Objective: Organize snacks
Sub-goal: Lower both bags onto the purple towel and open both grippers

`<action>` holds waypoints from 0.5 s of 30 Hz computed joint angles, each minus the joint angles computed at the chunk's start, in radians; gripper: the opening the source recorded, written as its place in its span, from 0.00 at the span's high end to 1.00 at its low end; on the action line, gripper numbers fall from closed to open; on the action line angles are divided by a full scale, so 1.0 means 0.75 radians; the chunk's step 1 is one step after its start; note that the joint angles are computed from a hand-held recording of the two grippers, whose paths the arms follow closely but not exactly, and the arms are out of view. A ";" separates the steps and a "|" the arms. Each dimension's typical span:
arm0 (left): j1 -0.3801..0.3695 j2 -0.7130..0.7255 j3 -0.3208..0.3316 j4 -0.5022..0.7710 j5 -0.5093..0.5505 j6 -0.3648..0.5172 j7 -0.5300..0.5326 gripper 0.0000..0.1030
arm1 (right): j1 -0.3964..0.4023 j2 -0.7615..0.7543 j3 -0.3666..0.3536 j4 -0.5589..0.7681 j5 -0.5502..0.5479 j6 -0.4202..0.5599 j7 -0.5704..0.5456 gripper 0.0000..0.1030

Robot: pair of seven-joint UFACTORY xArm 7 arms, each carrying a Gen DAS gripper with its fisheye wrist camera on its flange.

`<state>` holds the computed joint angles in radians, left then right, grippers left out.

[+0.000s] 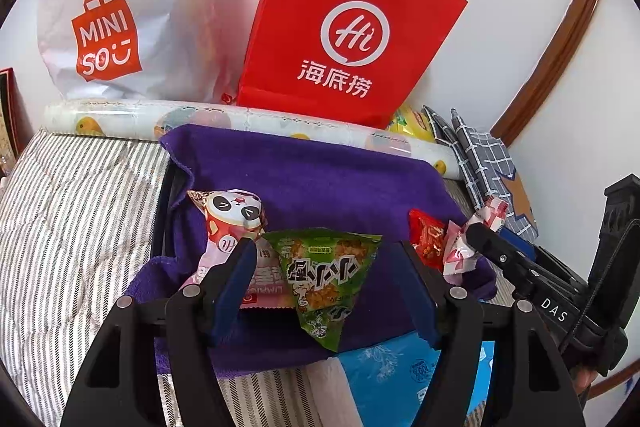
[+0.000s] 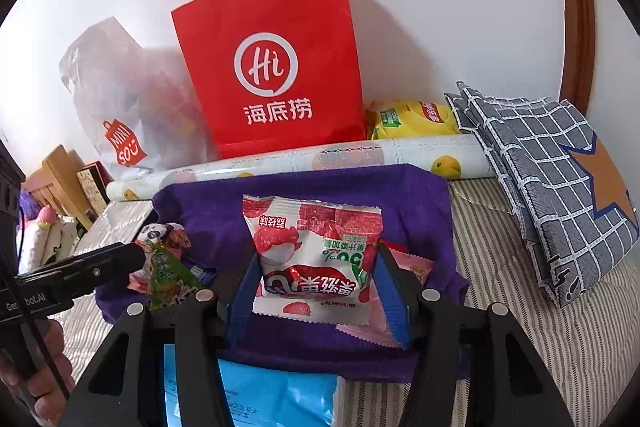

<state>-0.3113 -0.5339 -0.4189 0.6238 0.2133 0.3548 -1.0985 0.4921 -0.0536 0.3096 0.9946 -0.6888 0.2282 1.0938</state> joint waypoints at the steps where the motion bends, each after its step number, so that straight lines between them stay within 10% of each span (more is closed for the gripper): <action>1: 0.003 0.000 -0.005 0.004 0.004 0.007 -0.002 0.32 | -0.001 -0.003 0.000 -0.002 -0.008 -0.008 0.009 0.47; 15: 0.036 -0.019 -0.043 0.030 0.073 0.072 -0.077 0.35 | -0.044 -0.013 0.035 -0.006 -0.308 -0.116 0.296 0.47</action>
<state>-0.2845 -0.5481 -0.4512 0.6465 0.2683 0.4088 -1.1565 0.4589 -0.0635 0.3362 0.9899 -0.9198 0.1410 1.3155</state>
